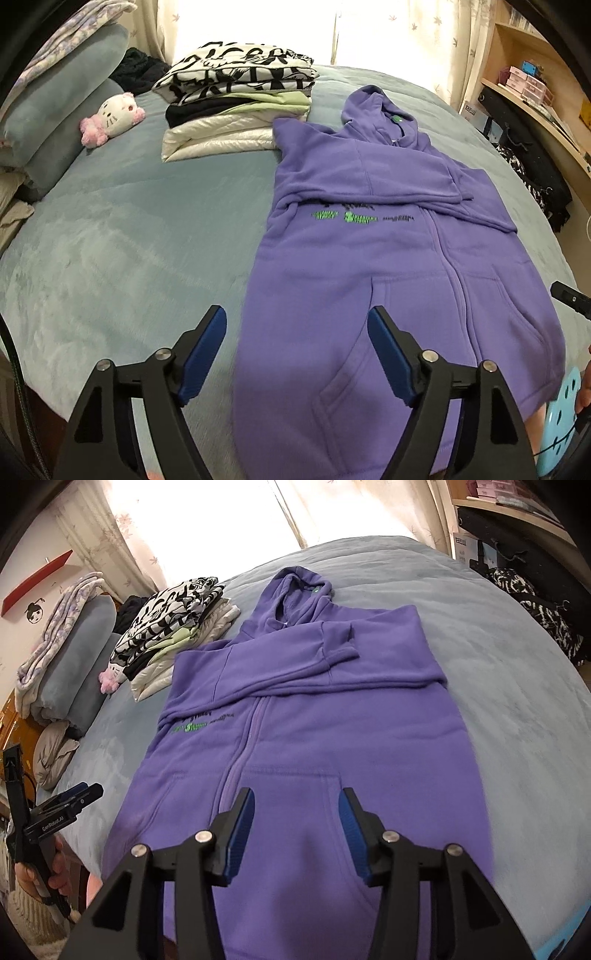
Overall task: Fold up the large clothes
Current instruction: 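Release the sleeve and smooth the hoodie front with both tools, then grasp the hoodie hem with both tools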
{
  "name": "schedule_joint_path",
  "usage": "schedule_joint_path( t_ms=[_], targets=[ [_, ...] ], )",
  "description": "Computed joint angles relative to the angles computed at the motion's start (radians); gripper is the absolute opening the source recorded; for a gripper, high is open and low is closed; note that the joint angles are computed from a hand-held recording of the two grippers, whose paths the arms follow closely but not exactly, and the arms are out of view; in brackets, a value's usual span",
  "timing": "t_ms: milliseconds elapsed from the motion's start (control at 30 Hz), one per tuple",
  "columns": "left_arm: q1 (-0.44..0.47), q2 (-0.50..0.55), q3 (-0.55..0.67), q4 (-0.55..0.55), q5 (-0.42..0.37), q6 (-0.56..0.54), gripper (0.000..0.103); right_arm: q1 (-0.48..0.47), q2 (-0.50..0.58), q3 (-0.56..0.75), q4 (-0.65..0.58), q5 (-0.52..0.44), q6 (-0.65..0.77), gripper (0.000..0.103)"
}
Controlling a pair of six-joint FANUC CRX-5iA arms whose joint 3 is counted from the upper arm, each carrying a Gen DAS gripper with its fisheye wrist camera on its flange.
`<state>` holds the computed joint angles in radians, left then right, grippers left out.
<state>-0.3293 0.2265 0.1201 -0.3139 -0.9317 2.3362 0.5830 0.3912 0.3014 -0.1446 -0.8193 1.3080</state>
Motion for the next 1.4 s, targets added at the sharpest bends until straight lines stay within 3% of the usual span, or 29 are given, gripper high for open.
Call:
schedule_joint_path(
  t_ms=[400,600,767,967,1067,1200,1267,1400],
  targets=[
    [0.078,-0.152,-0.284,0.2,0.143,-0.096,0.079,-0.038,-0.138,-0.203,0.05,0.026,-0.069,0.048],
    [0.138,-0.16,-0.421,0.423,0.229,-0.263,0.079,-0.08,-0.19,-0.3,0.057,0.042,-0.105,0.048],
    [0.146,-0.156,-0.478,0.5,0.295,-0.328,0.08,-0.15,-0.195,-0.323,-0.084,0.031,-0.041,0.048],
    [0.168,-0.154,-0.583,0.744,0.413,-0.549,0.092,-0.2,-0.163,-0.272,-0.3,-0.006,0.15,0.05],
    [0.168,-0.148,-0.631,0.867,0.466,-0.661,0.098,-0.186,-0.154,-0.266,-0.317,-0.005,0.201,0.05],
    [0.155,-0.145,-0.692,1.049,0.532,-0.82,0.102,-0.228,-0.138,-0.239,-0.45,-0.046,0.334,0.05],
    [0.153,-0.136,-0.684,1.042,0.535,-0.816,0.102,-0.256,-0.125,-0.229,-0.51,-0.063,0.364,0.05],
    [0.15,-0.108,-0.604,0.866,0.491,-0.676,0.102,-0.297,-0.113,-0.231,-0.602,-0.069,0.396,0.05]
  ],
)
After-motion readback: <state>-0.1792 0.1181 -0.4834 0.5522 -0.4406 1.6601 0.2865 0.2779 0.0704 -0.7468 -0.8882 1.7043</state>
